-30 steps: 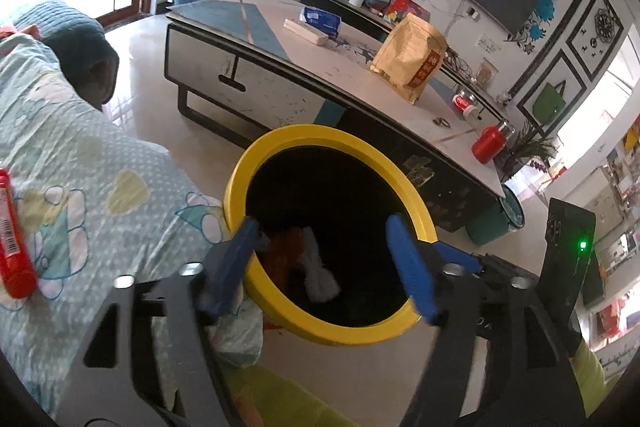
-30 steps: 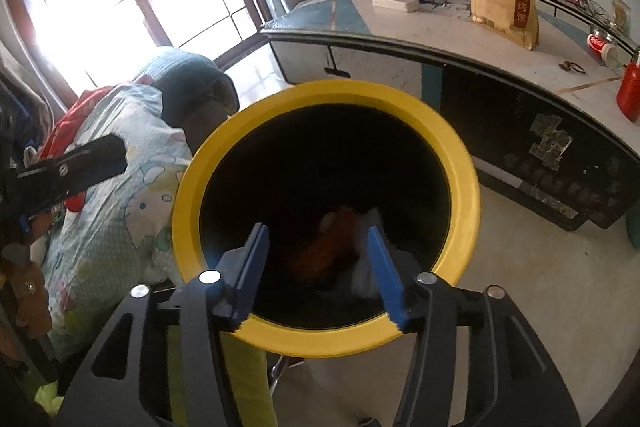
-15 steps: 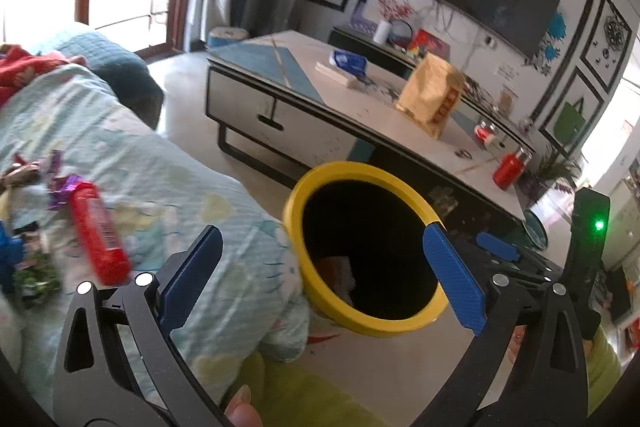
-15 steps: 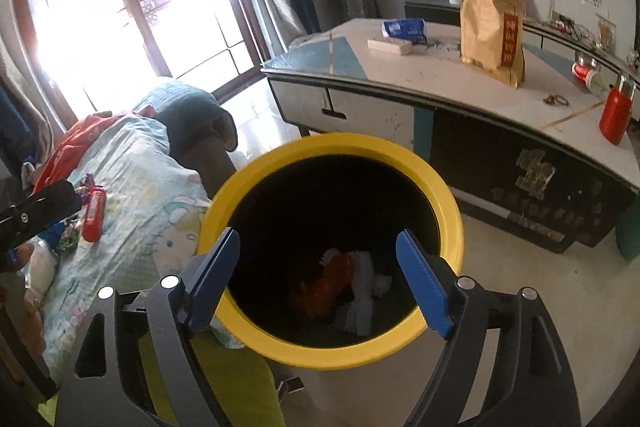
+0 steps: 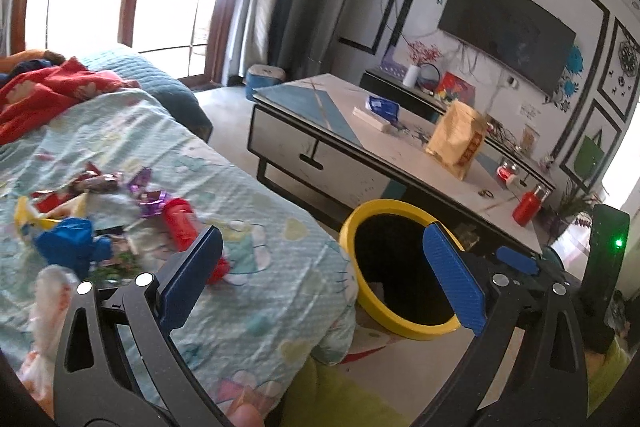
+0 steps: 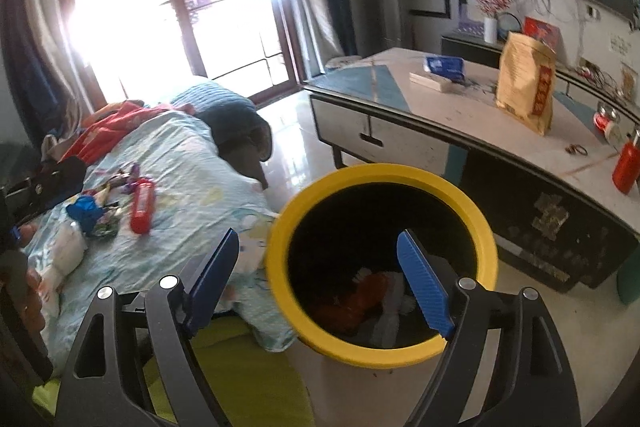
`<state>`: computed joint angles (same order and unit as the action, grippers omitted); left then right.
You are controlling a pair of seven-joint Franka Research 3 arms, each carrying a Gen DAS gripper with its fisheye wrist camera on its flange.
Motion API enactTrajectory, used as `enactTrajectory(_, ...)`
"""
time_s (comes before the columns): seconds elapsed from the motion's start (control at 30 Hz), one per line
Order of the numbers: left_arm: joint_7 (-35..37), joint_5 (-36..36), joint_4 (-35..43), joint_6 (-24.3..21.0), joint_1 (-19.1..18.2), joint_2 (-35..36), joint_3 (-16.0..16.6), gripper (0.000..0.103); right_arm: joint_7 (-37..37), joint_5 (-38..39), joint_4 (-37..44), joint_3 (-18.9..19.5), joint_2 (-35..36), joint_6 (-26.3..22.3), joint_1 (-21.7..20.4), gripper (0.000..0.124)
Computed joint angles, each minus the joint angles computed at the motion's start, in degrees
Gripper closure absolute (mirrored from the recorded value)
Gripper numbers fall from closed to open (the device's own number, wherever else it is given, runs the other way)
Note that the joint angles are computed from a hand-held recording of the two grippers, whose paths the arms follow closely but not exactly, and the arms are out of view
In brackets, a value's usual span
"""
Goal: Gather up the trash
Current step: 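Move both tools back toward the remaining trash on the bed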
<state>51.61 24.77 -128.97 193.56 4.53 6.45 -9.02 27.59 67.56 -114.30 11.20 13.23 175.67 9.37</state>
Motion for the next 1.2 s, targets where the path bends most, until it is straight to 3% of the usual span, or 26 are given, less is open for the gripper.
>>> enactTrajectory(0.07,4.05,-5.06,-2.09,0.61,-4.17,-1.63,4.22,0.011,-2.39,1.76,-0.13,1.07,-0.55,0.29,0.14,0.045)
enactTrajectory(0.2,12.42,-15.51,-5.79,1.95,-6.73,-4.41,6.60,0.011,-6.58,5.11,0.19,1.92,-1.19,0.18,1.41,0.044)
enactTrajectory(0.23,15.57,-19.53,-6.93,2.47,-6.99,-5.27,6.63,0.011,-7.00,5.37,0.21,1.80,-1.41,-0.18,1.94,0.044)
enactTrajectory(0.5,23.91,-31.73,-12.36,5.08,-1.79,-10.05,1.95,0.011,-11.78,8.49,-0.84,1.02,-3.35,-1.08,6.23,0.043)
enactTrajectory(0.8,24.04,-32.51,-17.45,6.44,2.62,-14.64,0.35,0.011,-14.47,9.25,-1.14,0.52,-4.51,-2.25,9.54,0.043)
enactTrajectory(1.2,21.48,-29.33,-23.53,6.18,8.87,-20.12,0.15,0.011,-9.18,2.41,0.68,1.05,-3.66,-4.07,12.29,0.043)
